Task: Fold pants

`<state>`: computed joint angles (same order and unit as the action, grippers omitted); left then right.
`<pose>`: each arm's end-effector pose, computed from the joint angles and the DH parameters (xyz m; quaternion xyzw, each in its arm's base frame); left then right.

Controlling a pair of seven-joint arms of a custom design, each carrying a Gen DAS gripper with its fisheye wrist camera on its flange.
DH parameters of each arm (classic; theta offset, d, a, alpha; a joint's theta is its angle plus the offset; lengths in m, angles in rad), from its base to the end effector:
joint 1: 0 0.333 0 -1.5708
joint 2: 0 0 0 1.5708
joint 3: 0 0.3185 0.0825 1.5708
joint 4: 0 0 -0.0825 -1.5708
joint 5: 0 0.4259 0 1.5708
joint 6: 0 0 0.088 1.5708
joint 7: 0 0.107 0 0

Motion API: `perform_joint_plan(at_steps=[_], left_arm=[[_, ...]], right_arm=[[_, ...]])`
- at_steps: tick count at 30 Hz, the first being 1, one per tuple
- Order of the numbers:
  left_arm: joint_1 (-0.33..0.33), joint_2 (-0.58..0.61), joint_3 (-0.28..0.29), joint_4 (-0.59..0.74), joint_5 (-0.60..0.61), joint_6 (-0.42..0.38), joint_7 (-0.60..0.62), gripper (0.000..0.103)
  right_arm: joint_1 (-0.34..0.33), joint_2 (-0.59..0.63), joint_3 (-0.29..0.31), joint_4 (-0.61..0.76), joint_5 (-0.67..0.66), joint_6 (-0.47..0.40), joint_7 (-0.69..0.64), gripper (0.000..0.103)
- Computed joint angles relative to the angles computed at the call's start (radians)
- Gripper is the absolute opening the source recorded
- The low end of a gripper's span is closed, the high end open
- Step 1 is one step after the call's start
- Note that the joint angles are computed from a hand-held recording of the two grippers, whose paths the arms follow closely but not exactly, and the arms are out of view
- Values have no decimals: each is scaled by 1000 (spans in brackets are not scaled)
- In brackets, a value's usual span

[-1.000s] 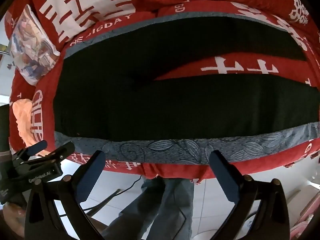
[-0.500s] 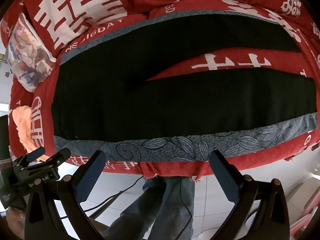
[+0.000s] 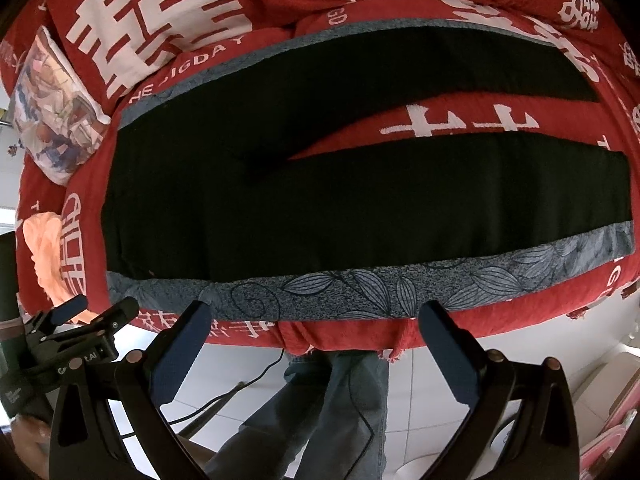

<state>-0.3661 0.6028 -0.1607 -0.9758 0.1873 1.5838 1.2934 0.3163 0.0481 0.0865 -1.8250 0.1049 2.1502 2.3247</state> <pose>0.6874 -0.3320 0.5251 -0.6236 0.7803 0.0135 0.0466 0.5900 0.2552 0.5206 -0.5478 0.8237 0.0200 0.1452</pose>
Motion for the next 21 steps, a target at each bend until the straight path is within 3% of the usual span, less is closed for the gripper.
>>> perform_joint_plan(at_steps=[21], left_arm=[[9, -30, -2, -50, 5, 15, -12, 103]], right_arm=[[4, 7, 0, 7, -13, -18, 3, 103]])
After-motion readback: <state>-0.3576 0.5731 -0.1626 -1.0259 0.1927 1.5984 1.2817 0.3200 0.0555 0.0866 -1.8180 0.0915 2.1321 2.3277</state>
